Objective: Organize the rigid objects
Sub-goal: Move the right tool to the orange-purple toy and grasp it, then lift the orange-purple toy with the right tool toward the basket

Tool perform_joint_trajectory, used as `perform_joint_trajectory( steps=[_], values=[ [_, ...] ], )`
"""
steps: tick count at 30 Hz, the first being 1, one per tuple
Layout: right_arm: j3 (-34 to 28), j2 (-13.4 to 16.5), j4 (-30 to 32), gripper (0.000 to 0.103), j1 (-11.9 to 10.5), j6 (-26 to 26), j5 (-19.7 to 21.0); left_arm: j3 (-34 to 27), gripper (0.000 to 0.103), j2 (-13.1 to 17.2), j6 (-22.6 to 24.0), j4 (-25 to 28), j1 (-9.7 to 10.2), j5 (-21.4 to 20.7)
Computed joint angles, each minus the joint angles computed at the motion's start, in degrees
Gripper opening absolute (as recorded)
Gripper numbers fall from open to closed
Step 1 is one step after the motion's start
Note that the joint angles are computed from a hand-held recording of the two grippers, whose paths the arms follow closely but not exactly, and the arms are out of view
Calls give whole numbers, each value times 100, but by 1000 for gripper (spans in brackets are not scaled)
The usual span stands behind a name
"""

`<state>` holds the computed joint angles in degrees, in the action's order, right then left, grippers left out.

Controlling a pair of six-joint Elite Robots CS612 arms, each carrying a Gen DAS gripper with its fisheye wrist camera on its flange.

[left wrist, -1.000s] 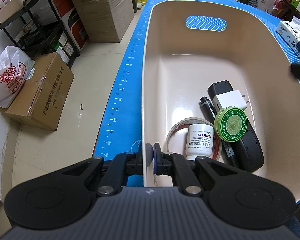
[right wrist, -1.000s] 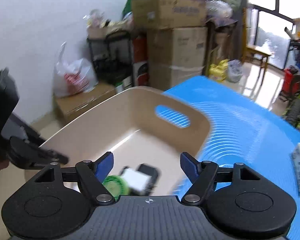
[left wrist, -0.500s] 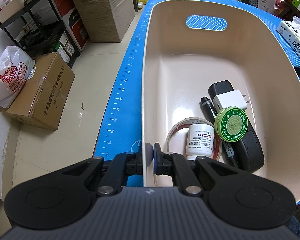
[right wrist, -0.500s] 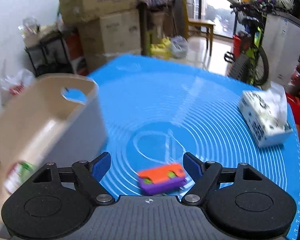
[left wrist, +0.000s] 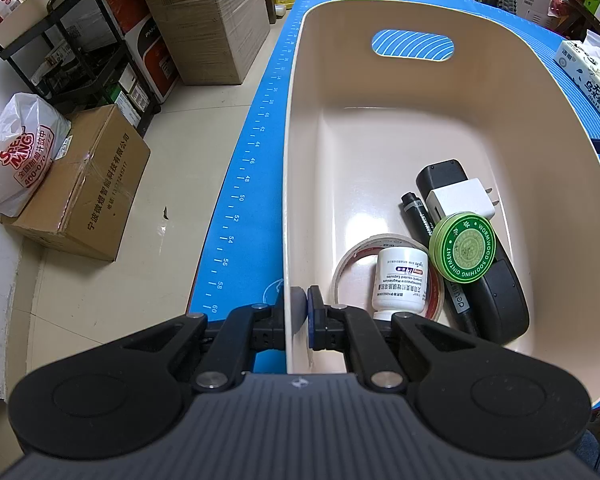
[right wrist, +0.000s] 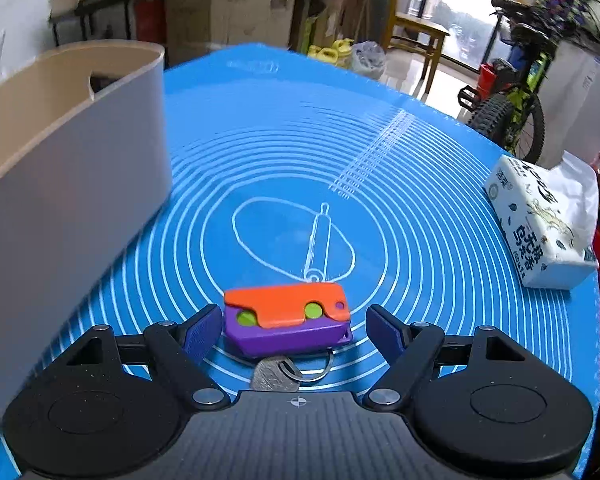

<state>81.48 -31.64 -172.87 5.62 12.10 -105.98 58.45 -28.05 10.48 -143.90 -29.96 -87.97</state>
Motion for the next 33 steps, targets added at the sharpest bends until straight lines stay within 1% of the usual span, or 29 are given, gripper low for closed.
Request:
perform_joint_trajectory(
  steps=[6,10,16,22,26,33],
  values=[
    [-123,55,118,80,11,9,-31,1,9,-1,1,-4,0,6],
    [-179,107,135,73,36,36,-134,4,9,-3,0,-2,-1,15],
    [-128,95,69,73,56,121,-197,7,9,-7,-11,-6,-1,13],
    [6,16,-8,73,59,172,-192,11,9,-8,-4,-10,0,18],
    [141,-49,-156,73,59,304,-297,2,9,-8,-18,3,-1,14],
    [306,-185,-363,73,98,315,-465,-4,9,-16,-31,17,-4,26]
  ],
)
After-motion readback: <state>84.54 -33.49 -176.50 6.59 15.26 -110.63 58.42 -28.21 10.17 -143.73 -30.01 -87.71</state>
